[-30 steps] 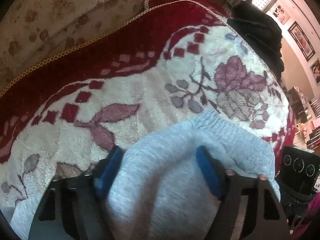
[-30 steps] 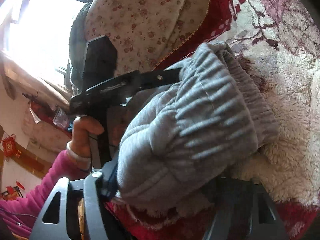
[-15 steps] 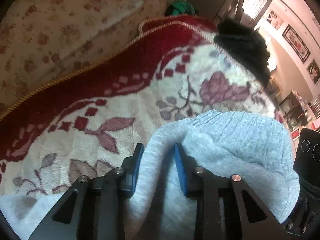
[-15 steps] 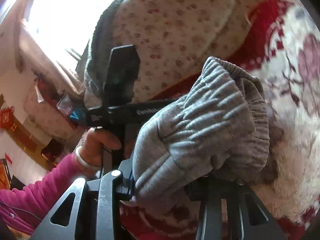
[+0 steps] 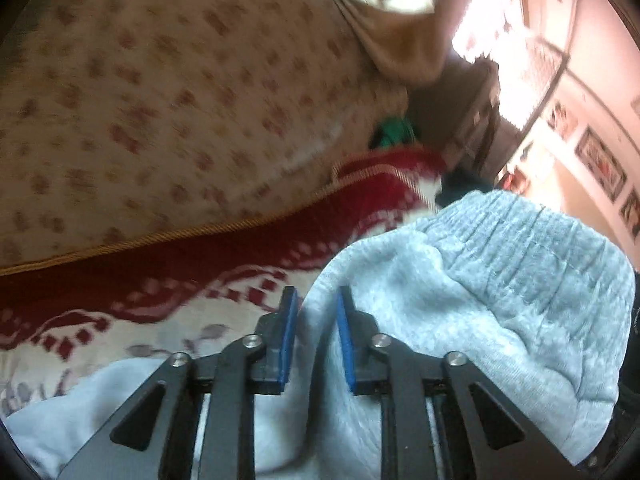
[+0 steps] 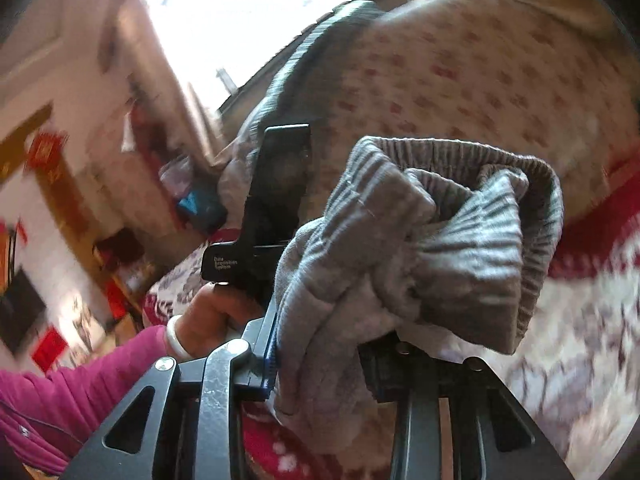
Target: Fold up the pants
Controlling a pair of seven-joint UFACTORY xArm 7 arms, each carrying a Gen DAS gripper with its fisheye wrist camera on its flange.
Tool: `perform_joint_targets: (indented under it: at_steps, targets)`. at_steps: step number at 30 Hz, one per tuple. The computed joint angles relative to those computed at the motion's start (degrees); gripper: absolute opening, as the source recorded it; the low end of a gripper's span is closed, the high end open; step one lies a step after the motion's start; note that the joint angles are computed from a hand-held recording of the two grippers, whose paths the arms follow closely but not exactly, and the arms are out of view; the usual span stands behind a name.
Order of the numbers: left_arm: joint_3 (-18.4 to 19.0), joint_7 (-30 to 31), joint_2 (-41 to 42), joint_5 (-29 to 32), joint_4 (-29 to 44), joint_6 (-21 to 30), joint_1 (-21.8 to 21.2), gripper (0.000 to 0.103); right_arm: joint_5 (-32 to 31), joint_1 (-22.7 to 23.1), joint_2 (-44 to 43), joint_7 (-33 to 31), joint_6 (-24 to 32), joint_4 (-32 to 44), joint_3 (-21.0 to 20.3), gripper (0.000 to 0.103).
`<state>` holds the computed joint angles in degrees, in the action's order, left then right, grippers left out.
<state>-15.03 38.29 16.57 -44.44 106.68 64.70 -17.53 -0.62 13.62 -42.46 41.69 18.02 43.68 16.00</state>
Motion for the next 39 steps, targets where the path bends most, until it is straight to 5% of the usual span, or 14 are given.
perform_joint_targets:
  at_steps: [8,15,22,24,28,30,34,39]
  targets:
    - [5.15,2.26,-5.71,-11.13,-5.77,1.95,10.88,0.008,-4.36,2.33,20.43,-6.26,0.32,19.36,3.09,0.034]
    - [11.56,3.05,-8.55,-12.16,-14.14,-0.72,18.22,0.009,-8.57,9.48,41.87,-12.25,4.38,38.60,3.47,0.034]
    - [14.86,-3.79,-6.40,-5.88,-22.15,-6.77,23.91,0.035,-10.83,18.59,63.37,-13.52,14.75,56.40,-0.06,0.039]
    - [15.09,-3.71,-7.27,-6.47,-24.22,-8.31,25.45,0.043,-8.62,19.66,65.06,-13.47,14.76,56.97,-0.96,0.046]
    - [15.07,-0.05,-10.74,-9.14,-26.47,-10.00,26.41,0.058,2.53,17.22,61.23,-20.22,6.97,50.98,1.92,0.085]
    - [15.20,2.60,-13.21,-11.04,-27.20,-10.35,26.03,0.064,6.51,16.86,58.27,-22.29,5.66,48.32,2.11,0.086]
    - [15.91,6.32,-18.79,-13.51,-28.94,-11.75,23.48,0.079,3.65,18.11,47.91,-16.56,1.73,38.56,-2.11,0.087]
    - [17.01,9.24,-25.46,-12.52,-32.56,-12.74,19.21,0.082,-10.48,13.77,34.99,0.04,3.92,25.99,-2.91,0.094]
